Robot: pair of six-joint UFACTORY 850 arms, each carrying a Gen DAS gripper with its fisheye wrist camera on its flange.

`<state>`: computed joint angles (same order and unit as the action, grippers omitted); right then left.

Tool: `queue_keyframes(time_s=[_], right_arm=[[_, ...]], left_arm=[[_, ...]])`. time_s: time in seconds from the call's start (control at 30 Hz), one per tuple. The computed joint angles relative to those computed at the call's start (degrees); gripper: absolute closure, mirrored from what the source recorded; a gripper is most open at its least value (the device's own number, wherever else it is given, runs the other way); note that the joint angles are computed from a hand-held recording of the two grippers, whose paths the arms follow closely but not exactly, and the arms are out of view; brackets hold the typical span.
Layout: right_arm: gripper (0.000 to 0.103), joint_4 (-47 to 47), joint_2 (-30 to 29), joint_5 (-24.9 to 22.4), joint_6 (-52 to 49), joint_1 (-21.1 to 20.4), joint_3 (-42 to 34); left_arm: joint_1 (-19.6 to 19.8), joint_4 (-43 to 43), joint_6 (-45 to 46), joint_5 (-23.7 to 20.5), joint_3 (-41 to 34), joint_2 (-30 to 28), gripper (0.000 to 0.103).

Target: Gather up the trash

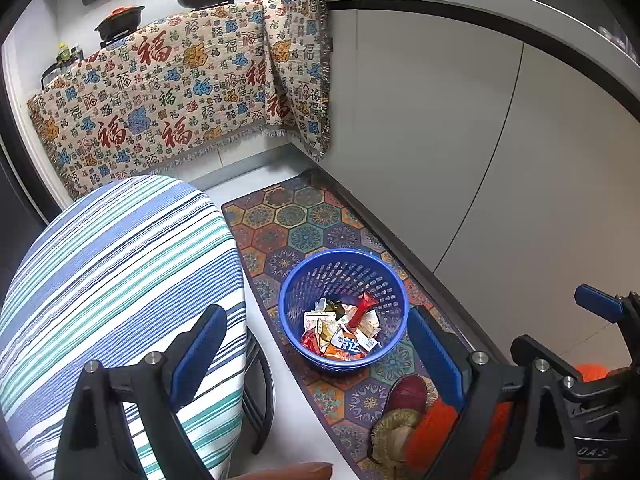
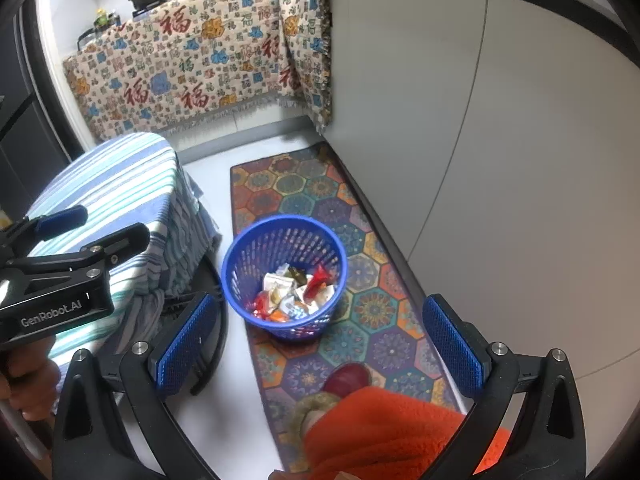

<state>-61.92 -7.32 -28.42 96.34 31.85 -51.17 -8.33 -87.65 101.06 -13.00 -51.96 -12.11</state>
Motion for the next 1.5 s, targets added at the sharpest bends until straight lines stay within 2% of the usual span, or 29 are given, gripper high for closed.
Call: queue_keyframes(time_s=[0.53,1.5], right_arm=[[0.000,1.6,-0.5,0.1,0.2,0.4,-0.3],[0.000,2.6,-1.2,-0.2,-1.1,0.7,-1.2]], left_arm=[[0.0,5.0,-6.2,0.5,-0.9,-0.9,0.010],[0.3,6.3,-6.6,0.4,-1.1,-1.1,0.010]])
